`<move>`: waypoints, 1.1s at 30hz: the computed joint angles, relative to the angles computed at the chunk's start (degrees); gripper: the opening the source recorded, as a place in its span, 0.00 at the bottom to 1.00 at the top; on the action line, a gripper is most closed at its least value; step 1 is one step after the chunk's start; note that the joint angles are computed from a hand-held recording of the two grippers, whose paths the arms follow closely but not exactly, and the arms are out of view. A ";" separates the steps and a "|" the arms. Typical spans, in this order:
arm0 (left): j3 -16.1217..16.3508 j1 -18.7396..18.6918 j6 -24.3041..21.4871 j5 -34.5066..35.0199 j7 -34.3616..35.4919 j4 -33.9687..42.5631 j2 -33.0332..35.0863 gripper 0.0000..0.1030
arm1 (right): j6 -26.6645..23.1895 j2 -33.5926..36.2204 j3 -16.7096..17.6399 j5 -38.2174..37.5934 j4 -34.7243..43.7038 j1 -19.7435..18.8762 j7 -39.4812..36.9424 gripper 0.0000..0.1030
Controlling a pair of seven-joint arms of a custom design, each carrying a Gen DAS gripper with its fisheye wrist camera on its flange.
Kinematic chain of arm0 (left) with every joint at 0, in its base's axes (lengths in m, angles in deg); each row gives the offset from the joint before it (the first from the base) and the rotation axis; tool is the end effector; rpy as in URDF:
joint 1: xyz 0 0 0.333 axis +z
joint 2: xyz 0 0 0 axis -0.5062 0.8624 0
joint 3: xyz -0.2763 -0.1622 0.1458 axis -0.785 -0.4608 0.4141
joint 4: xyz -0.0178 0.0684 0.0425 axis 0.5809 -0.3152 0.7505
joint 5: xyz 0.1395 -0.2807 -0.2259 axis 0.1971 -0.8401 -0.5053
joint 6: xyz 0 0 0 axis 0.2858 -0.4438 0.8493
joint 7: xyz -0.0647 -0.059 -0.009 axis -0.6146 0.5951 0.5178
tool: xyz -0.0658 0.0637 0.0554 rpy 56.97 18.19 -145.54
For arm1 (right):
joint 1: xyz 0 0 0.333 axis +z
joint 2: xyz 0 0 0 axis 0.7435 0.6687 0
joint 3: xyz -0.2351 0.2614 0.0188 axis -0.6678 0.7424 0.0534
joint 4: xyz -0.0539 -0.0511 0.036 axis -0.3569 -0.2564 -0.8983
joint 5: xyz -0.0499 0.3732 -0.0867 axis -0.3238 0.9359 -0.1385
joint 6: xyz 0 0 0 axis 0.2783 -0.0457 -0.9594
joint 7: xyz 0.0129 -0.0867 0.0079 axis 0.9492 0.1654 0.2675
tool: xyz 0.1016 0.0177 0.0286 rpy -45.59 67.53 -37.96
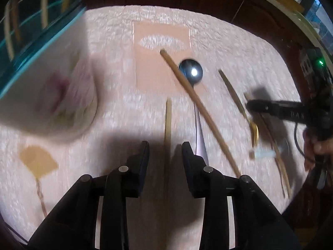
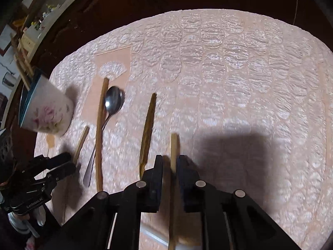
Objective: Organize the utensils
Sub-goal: 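Grasp a bamboo chopstick with the left gripper while the right gripper grasps another chopstick, then lift both chopsticks and carry them with both grippers over the cup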
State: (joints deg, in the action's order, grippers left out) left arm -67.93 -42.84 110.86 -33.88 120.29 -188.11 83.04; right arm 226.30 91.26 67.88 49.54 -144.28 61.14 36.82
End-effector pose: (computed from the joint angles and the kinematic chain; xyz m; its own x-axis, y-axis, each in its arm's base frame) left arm 0.6228 -0.2711 0.4845 -0.5286 -0.8293 0.1812 -0.8070 0.4248 -0.4102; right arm 0.5690 0.1689 0.4777 -0.2221 -0.9245 -0.3099 -0.9045 0.3140 -0.2887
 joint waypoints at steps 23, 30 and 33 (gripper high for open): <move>-0.40 3.31 -1.98 -7.57 7.39 -1.01 -4.96 0.04 | -3.24 -1.22 -0.40 -5.47 0.70 1.24 -0.28 0.11; 0.41 6.84 -5.54 -18.39 16.65 -2.34 -10.60 0.04 | 1.69 -7.54 -0.08 -2.81 -3.22 1.79 -2.71 0.05; 1.33 7.39 -6.31 -20.76 19.03 -1.92 -12.59 0.04 | 3.57 -11.88 -0.55 -1.71 -3.64 3.01 -5.14 0.05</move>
